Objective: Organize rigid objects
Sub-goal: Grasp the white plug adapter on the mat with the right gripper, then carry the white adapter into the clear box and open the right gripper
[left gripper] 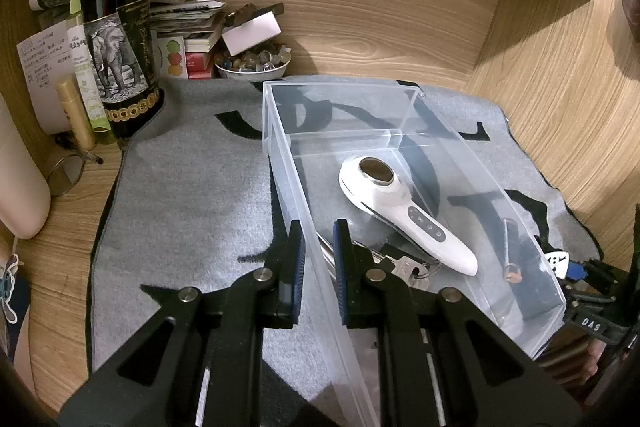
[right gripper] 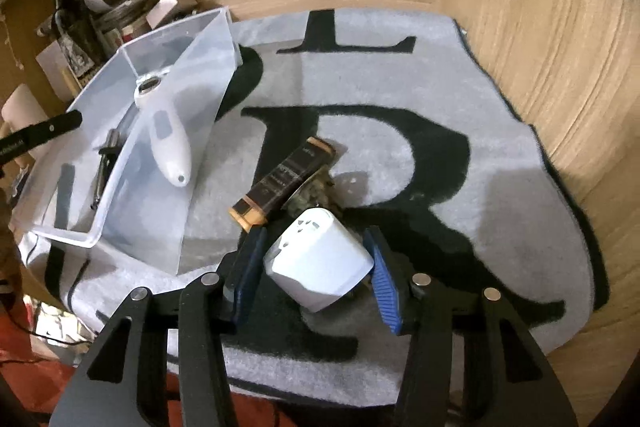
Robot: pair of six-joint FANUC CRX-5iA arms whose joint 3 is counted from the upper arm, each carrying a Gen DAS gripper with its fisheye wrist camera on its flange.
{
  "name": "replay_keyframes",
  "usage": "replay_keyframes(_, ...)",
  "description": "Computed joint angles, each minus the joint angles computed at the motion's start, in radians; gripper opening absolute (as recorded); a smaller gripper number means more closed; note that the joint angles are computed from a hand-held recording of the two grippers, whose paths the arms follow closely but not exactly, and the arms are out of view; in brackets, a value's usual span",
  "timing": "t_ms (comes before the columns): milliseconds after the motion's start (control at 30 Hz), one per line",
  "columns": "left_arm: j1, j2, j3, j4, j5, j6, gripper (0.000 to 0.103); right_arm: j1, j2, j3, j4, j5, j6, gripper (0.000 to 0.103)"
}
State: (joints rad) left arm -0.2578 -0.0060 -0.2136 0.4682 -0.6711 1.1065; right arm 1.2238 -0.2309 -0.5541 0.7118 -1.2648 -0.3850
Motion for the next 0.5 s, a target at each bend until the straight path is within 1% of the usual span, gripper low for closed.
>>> replay_keyframes(133,0.000,0.000,0.000,0.000,0.000,0.000,0.013,0.012,-0.017,-0.003,0.044,-0.020,-0.018,0.046)
replay_keyframes(333,0.001,-0.002,-0.004,0.004,0.001,-0.004,0.013,0.004,-0.007,0.028,0.131,-0.068,0.015,0.046)
replay_keyframes(400,0.001,-0.004,-0.006,0.009,0.003,-0.006,0.013,-0.007,-0.005,0.033,0.163,-0.061,0.027,0.046)
replay_keyframes(500,0.001,-0.006,-0.010,0.012,0.006,-0.009,0.013,-0.034,-0.001,0.039,0.219,-0.027,0.044,0.046)
